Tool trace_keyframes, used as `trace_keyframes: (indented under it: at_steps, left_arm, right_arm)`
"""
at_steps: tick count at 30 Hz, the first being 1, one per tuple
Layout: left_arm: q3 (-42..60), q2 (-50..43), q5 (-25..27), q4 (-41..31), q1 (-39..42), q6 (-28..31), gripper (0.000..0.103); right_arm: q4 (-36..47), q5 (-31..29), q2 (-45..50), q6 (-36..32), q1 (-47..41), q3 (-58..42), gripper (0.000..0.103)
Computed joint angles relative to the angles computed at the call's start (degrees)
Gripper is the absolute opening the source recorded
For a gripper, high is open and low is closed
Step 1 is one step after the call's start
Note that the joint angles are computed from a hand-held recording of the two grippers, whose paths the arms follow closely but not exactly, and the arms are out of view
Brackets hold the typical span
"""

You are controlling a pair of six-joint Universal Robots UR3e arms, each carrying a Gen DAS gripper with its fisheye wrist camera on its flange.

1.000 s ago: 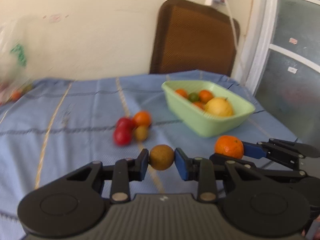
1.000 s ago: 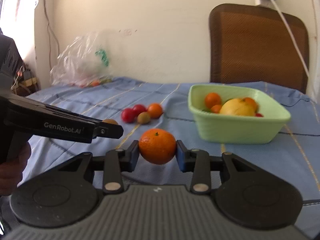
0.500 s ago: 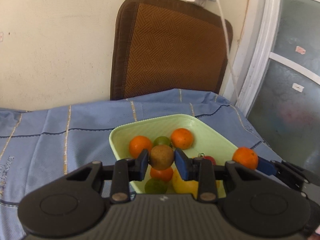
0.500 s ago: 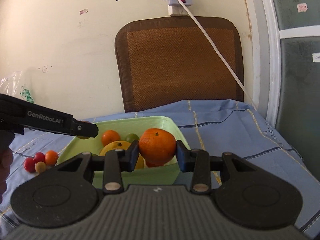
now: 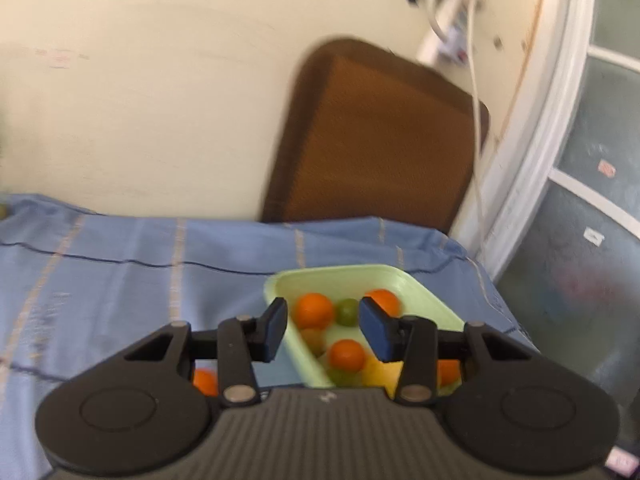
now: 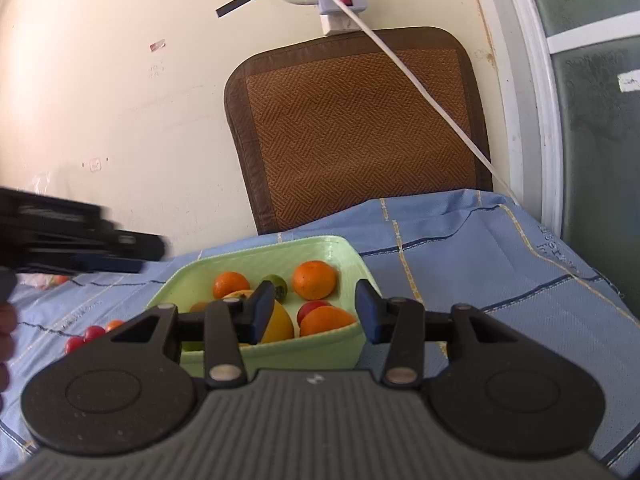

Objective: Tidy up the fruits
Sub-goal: 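Release the brown fruit into the bowl with the left gripper while the right releases the orange, then grasp a red tomato with the left gripper while the right grasps another tomato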

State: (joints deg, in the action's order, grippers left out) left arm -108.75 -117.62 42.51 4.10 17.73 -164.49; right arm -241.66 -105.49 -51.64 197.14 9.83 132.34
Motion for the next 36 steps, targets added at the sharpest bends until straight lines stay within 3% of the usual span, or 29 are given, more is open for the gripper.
trace_keyframes:
  at_steps: [7,11,13,15,17,21,25,31,36]
  left_arm:
    - [-26.06,1.82,2.31,25.47,14.59,9.39,0.041]
    - [-30.13,2.58,0.54,25.23,18.88,12.02,0.041]
    - [-30.94,1.06,0.38,29.63,19.85,10.55,0.041]
    - [-30.73,1.47,-1.42,26.71,21.04,11.24,0.041]
    - [-30.76,1.59,-3.24,25.07,22.31,11.21,0.041]
    - [-30.25,1.59,-7.8,19.93,25.46,11.08,0.041]
    - [-28.33,2.37,-9.69,12.27,26.33,11.85,0.041]
    - [-27.47,1.8,-13.04,8.16,28.03,13.1,0.041]
    - [-27.09,1.61,-14.83,5.94,28.68,14.2,0.041]
  right_arm:
    - [-2.89,-6.15,2.58,2.11,2.65,-2.05,0.047]
    - [-3.98,-7.42,3.1,3.78,2.65,-1.9,0.047]
    - [-2.79,-8.21,2.9,4.78,2.73,-2.21,0.047]
    - [-0.46,-9.79,2.36,5.59,3.15,-2.82,0.046]
    - [5.88,-15.77,0.62,6.85,6.64,-4.74,0.042]
    - [9.11,-12.95,-2.15,4.83,12.79,-6.35,0.04]
    - [23.49,-4.58,-2.58,0.14,17.71,-16.11,0.04]
    - [44.98,-5.0,5.33,-8.19,21.6,-37.56,0.035]
    - [53.11,-1.03,6.85,-8.84,19.73,-45.18,0.029]
